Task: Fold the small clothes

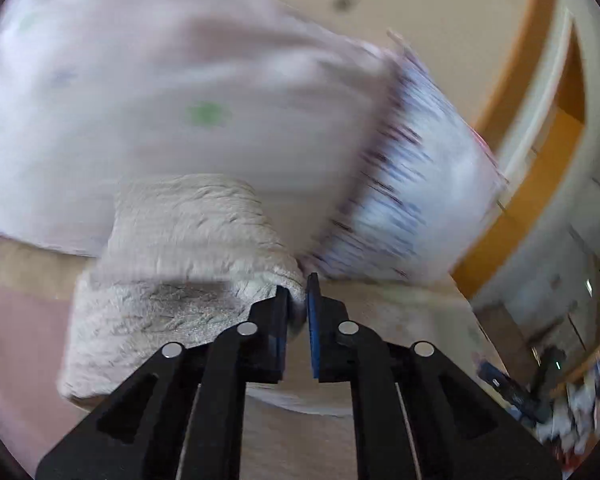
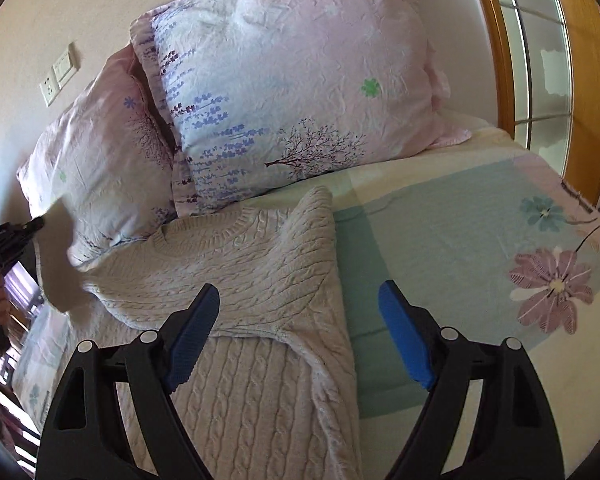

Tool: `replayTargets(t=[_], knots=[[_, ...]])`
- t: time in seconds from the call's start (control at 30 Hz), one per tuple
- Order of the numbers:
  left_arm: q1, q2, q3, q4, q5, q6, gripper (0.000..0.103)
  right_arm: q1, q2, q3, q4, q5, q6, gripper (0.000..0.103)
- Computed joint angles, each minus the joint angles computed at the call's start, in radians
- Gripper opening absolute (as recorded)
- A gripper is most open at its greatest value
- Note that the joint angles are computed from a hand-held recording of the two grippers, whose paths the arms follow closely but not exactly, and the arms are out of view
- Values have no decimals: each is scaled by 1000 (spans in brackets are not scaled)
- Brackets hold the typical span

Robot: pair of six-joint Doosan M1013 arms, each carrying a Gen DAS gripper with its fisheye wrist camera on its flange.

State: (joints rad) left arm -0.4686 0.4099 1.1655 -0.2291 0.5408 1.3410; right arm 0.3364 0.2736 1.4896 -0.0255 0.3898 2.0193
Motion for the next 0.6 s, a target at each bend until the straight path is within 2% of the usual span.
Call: replayTargets(t=[0.03,0.07,0.1,0.13,0.2,0.23,0.27,0.33,0.4,0.47,0.53,0.6], knots=[[-23,33,-45,-85,58,108,38,1,0,1,14,4,-15,83],[-43,65,-89,-137,131,179,50,2,-3,3,9,14,-14,83],[-67,87,-116,-149,201,221,50,2,-9,9,6,29,-14,83],[-76,87,-109,-146,222,237,50,-1,-21,22,17,40,-25,83],[-86,42,-33,-87,187,218,58,-12,-48,56,63,54,-57,83],[-87,10,18,-42,152,184,69,-19,-59,71,98,63,-81,83],[-79,-35,88,21,110,118,73,-32,-75,95,170,73,-129,83],[-66,-97,181,171,99,-66,74,-61,-102,146,390,99,-285,82],[-45,-150,269,224,105,-188,74,-83,-119,187,583,135,-418,69],[-22,-192,350,181,111,-224,72,-99,-129,219,740,186,-520,60],[-16,-220,409,127,97,-233,69,-106,-149,264,875,191,-619,55],[-20,-246,467,60,65,-214,64,-115,-159,291,989,238,-697,40]])
